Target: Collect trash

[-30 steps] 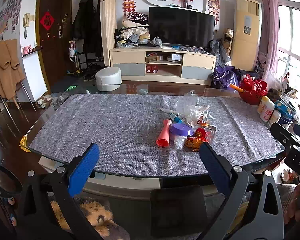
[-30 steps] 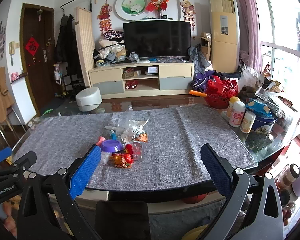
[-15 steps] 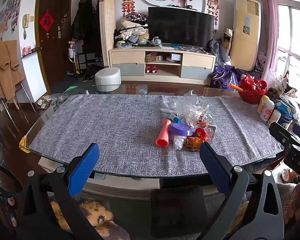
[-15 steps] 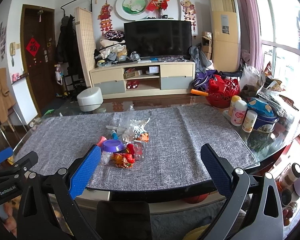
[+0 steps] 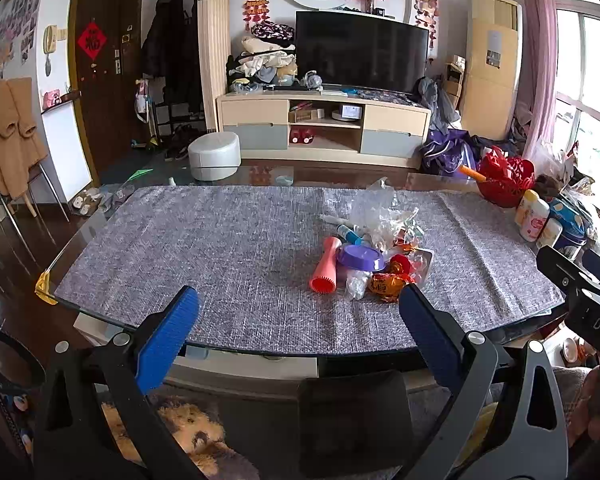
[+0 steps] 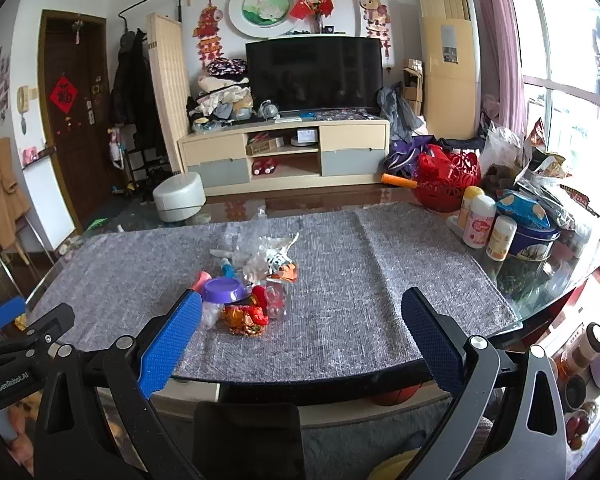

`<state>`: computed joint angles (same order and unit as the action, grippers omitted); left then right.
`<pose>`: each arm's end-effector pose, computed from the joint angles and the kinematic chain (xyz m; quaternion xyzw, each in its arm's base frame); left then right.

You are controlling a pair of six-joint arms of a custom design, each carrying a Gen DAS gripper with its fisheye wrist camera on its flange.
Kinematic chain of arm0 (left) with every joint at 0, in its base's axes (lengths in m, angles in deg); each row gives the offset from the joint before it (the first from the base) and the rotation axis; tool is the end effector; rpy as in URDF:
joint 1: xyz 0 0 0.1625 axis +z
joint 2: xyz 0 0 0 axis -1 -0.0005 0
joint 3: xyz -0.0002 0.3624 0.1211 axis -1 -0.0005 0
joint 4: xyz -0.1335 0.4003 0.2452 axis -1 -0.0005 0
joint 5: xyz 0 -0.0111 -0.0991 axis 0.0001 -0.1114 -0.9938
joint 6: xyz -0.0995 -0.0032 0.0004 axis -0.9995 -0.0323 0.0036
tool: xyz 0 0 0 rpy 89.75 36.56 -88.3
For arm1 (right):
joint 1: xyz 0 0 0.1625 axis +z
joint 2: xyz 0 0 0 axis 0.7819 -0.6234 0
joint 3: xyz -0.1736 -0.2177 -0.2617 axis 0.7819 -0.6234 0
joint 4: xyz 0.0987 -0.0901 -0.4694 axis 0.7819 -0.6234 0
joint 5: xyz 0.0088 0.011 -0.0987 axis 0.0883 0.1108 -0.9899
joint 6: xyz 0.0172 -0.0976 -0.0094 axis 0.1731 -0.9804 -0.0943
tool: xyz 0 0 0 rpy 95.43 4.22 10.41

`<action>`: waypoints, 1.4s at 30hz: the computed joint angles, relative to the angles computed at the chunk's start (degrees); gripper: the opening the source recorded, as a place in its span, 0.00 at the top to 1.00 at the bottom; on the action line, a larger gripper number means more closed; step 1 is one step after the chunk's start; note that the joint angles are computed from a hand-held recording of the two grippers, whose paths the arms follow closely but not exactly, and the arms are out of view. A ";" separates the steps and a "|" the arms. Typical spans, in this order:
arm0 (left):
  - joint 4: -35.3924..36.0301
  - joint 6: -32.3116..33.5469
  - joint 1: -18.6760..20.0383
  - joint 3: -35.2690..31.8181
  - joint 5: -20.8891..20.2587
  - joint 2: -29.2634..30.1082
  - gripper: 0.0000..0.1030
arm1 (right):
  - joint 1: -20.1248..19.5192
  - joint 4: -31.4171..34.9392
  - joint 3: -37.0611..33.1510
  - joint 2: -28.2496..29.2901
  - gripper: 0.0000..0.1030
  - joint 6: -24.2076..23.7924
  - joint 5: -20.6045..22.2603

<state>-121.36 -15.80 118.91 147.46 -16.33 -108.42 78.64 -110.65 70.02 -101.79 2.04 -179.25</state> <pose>-0.1743 -0.3568 0.3520 0.0881 0.8021 -0.4540 0.3778 0.4143 -0.3994 0.1157 0.2088 -0.8355 0.4339 0.2646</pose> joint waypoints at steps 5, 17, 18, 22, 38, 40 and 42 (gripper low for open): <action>-1.67 1.48 0.98 0.08 -0.27 0.27 0.08 | -0.32 0.52 0.06 -0.49 0.03 0.22 -0.16; -9.27 8.82 5.75 0.17 -1.02 0.61 0.08 | -2.56 1.31 -0.36 -0.90 0.03 -0.32 -0.64; -10.09 9.79 6.13 0.23 -0.98 0.91 0.08 | -3.15 2.58 -0.46 -0.94 0.03 0.44 0.37; -19.58 17.96 9.08 0.71 -2.23 2.86 0.08 | -5.32 6.25 -0.99 -0.69 0.03 2.89 3.92; -45.89 40.25 24.25 -6.08 -14.22 21.25 0.08 | -10.90 14.74 -11.29 9.40 0.06 4.26 8.34; -47.70 42.30 25.77 -7.34 -15.18 23.76 0.08 | -11.58 16.03 -12.95 10.74 0.11 4.52 9.06; -48.58 43.36 26.93 -8.35 -15.91 25.60 0.09 | -12.53 17.78 -14.14 11.51 0.15 4.83 10.98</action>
<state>-169.94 27.56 145.84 139.11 -32.24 -82.83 66.11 -92.87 55.88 -90.28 6.87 -168.27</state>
